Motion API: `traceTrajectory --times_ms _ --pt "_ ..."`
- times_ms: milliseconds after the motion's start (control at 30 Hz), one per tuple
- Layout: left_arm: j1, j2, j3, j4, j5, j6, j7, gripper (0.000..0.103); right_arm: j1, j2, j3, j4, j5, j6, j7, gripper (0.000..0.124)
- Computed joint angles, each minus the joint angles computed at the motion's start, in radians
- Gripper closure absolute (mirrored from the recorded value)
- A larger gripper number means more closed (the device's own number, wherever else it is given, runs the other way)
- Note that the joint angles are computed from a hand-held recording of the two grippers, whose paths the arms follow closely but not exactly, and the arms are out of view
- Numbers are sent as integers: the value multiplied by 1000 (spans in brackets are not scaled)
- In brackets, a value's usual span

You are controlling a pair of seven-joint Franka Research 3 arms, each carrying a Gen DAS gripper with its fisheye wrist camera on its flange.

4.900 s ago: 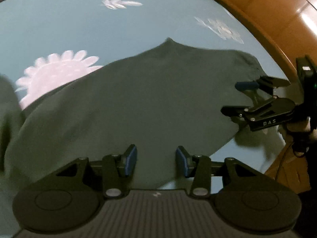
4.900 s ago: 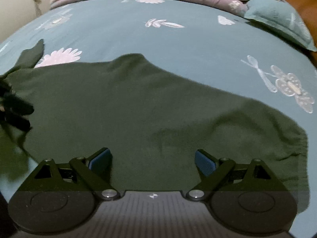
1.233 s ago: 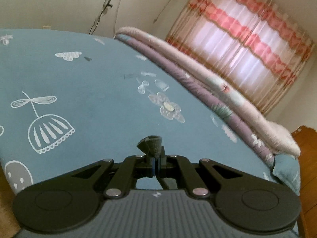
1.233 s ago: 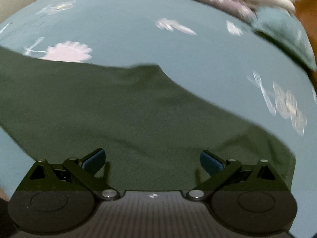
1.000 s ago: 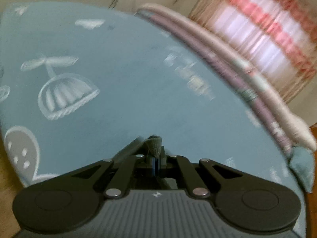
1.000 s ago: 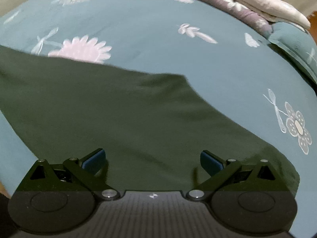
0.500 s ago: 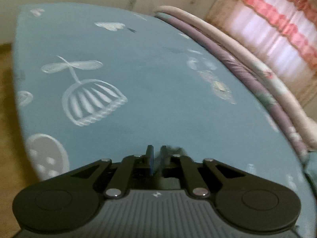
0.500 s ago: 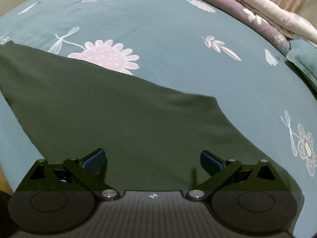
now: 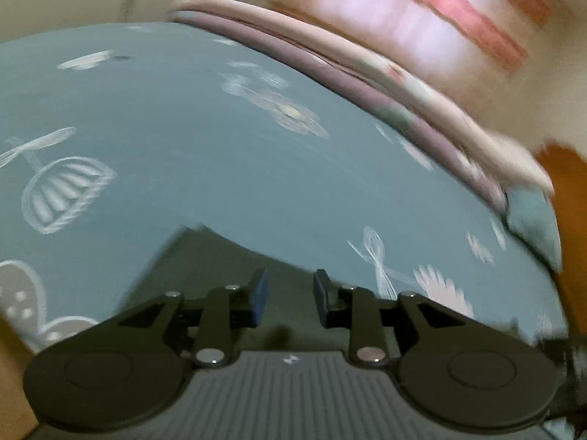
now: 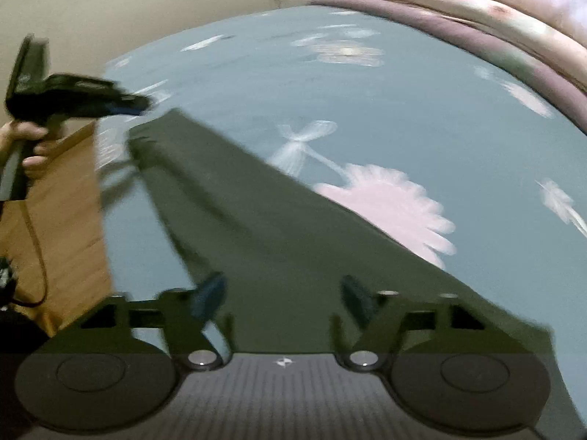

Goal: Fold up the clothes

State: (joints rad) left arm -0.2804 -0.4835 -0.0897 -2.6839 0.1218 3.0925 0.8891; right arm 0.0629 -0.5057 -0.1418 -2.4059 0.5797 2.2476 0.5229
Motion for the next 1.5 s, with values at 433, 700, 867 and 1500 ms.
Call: traceTrajectory --times_ms 433,700,867,1500 --pt "10 -81 -24 -43 -12 -118 24 66 113 52 34 40 57 -92 -172 83" --pt "-167 -28 84 -11 -83 -103 198 64 119 111 100 24 -26 55 -196 101" --pt "-257 -13 119 7 -139 -110 347 58 122 121 82 39 -9 47 -178 104" --pt "-244 -5 112 -17 -275 -92 392 52 85 212 51 178 65 -192 -172 108"
